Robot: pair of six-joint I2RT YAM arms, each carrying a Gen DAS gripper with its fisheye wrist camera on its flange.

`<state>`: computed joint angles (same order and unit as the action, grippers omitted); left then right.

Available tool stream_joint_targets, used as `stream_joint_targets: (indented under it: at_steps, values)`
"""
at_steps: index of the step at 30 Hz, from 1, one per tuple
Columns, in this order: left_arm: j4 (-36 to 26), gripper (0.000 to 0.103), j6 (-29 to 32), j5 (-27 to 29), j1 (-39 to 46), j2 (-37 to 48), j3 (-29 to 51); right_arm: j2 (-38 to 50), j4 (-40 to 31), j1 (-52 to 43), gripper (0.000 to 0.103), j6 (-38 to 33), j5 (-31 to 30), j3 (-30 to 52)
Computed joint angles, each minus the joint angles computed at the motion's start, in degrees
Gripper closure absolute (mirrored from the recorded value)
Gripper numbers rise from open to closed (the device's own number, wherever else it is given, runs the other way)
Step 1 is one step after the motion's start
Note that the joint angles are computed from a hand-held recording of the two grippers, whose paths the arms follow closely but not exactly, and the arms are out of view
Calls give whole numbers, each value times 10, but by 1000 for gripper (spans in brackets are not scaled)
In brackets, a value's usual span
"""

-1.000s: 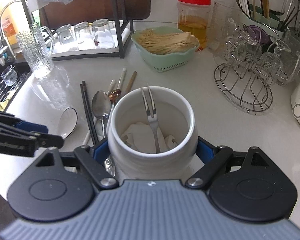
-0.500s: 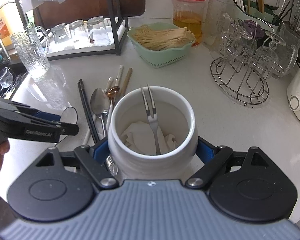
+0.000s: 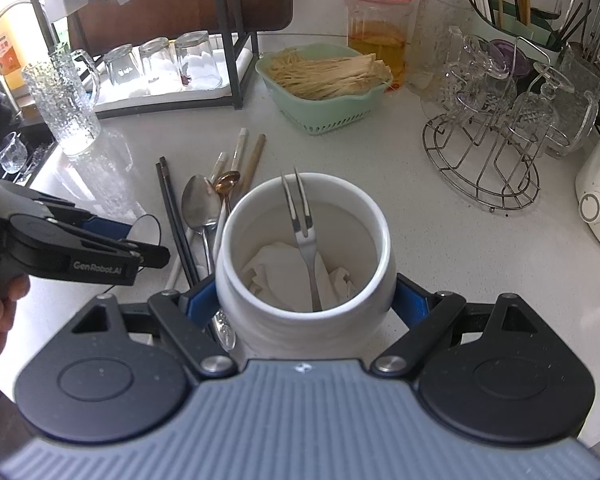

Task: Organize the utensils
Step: 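Lower the left tool onto the white ceramic spoon and grasp it, then lift the white ceramic spoon with the left tool and lower it into the crock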

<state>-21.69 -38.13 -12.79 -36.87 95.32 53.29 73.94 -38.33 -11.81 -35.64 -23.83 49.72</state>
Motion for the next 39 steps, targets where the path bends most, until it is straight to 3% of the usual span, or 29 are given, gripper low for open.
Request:
stream_joint_targets:
  at_steps: [17,25,39]
  values:
    - [-52,54,-31,-38,-37,-65,33,0,2,-9,12,-15,-16,-3]
    - [-101,54,-84,-74,-76,-62,81,16,18,-26,12,-48,-52,-4]
    - [-198,55,-173,-126,-127,-23,192,50,-21,-52,12,-142,-93,26]
